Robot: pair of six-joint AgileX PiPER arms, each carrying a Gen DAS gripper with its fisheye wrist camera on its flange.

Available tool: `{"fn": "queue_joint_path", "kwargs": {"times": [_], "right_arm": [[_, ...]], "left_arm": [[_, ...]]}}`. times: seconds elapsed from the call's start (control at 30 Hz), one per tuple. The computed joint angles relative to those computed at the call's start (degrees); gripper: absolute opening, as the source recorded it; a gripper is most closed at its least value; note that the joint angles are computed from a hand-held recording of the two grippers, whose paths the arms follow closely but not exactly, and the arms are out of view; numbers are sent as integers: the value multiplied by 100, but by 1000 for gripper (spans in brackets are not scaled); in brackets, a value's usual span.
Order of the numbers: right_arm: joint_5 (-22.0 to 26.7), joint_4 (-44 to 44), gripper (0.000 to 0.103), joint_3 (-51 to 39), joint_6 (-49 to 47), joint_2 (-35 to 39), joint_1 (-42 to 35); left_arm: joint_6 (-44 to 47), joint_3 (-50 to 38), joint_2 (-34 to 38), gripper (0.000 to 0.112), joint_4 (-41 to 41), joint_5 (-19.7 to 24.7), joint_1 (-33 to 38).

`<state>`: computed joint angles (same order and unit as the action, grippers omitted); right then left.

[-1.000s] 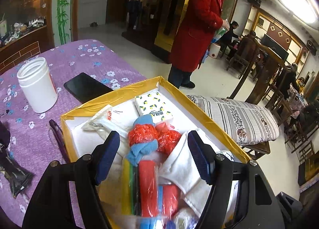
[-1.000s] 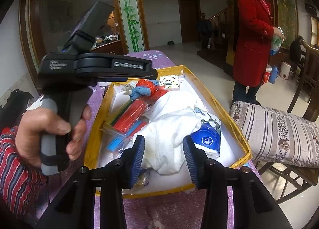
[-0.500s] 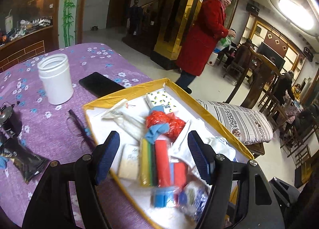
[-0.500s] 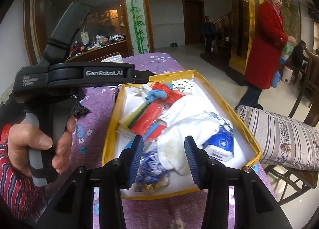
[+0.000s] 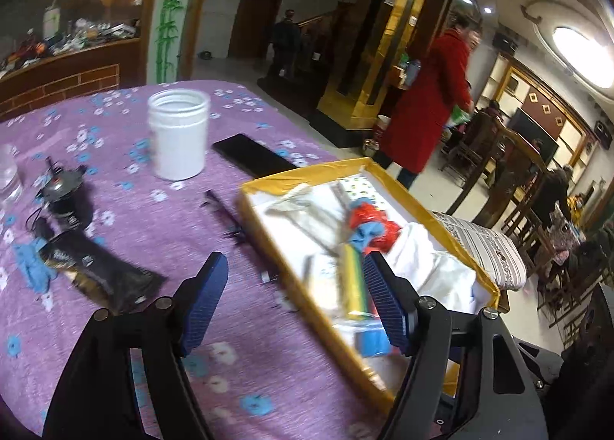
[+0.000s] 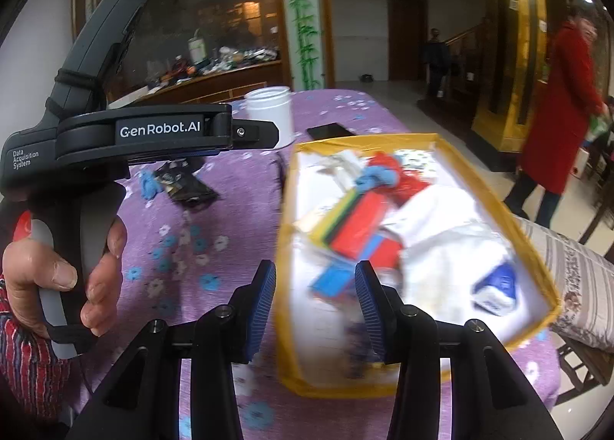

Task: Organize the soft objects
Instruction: 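Move both open grippers away from the tray back toward the table items, then grasp the black coffee bag with right gripper while left gripper grasps the blue knitted towel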

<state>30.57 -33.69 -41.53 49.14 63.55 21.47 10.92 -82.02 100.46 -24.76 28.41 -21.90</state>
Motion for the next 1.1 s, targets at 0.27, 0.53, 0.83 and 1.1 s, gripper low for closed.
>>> {"fn": "queue_joint_path", "kwargs": {"times": [0.27, 0.53, 0.83, 1.1], "right_arm": [[-177, 124, 45, -572, -145, 1063, 450], [-346, 1132, 45, -1611, -1355, 2093, 583], [-212, 2090, 53, -3456, -2656, 3600, 325], [456, 3634, 58, -5724, -4085, 5356, 15]], "left_arm": [[438, 235, -221, 73, -459, 235, 843], [801, 209, -324, 74, -338, 557, 2064], [1647, -162, 727, 74, -1894, 1137, 3416], [1527, -10, 617, 74, -1436, 791, 3197]]}}
